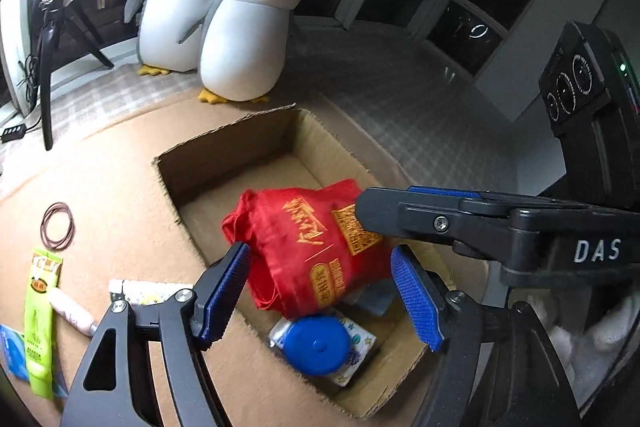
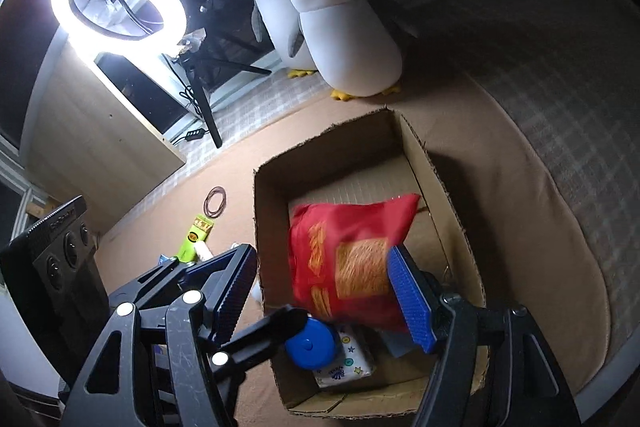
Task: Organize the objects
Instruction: 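Open both tools to drop the red bag into the box, then reach the right tool to the patterned white lighter on the carpet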
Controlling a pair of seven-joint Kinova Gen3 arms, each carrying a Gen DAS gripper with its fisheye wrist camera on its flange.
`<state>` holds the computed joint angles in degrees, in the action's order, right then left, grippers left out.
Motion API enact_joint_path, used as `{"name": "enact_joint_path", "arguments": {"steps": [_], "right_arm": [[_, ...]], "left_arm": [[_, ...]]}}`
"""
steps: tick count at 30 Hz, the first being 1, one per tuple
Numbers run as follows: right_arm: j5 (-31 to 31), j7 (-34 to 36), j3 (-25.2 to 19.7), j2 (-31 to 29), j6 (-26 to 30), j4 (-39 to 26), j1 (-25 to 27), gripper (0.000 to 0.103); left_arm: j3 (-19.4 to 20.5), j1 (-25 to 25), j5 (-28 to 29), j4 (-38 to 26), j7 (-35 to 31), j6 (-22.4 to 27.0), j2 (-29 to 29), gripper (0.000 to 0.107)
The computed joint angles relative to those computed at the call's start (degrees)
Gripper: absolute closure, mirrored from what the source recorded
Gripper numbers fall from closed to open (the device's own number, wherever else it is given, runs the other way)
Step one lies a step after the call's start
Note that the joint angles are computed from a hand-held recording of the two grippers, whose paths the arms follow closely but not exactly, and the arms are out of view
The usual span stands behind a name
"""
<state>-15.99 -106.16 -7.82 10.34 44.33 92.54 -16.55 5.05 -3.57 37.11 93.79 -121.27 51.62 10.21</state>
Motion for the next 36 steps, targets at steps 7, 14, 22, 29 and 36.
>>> {"name": "enact_joint_path", "arguments": {"steps": [7, 14, 22, 29, 36], "right_arm": [[0.03, -0.35, -0.65, -0.12, -0.75, 0.77, -1.03, 0.038], [0.40, 0.01, -1.72, -0.69, -2.85, 1.94, -3.13, 0.038], [0.33, 0.36, -3.01, -1.26, -8.67, 4.09, -5.83, 0.038], [1.72, 1.65, -4.42, 1.75, -9.94, 1.17, -8.52, 0.036], [1.28, 3.95, -4.80, 11.33, -0.41, -10.03, -10.71, 0.036]], "left_arm": [[-2.30, -2.46, 0.78, 3.47, -0.94, 0.91, -3.08, 0.032], [-7.68, -7.39, 0.21, 10.65, -3.05, 2.36, -8.24, 0.032], [-13.68, -13.73, -0.86, 16.11, -5.38, 4.65, -11.41, 0.032], [-15.95, -16.89, 0.49, 18.31, -7.92, 5.86, -12.72, 0.032], [-17.79, -18.69, 1.03, 20.13, -10.07, 7.72, -14.41, 0.032]]}}
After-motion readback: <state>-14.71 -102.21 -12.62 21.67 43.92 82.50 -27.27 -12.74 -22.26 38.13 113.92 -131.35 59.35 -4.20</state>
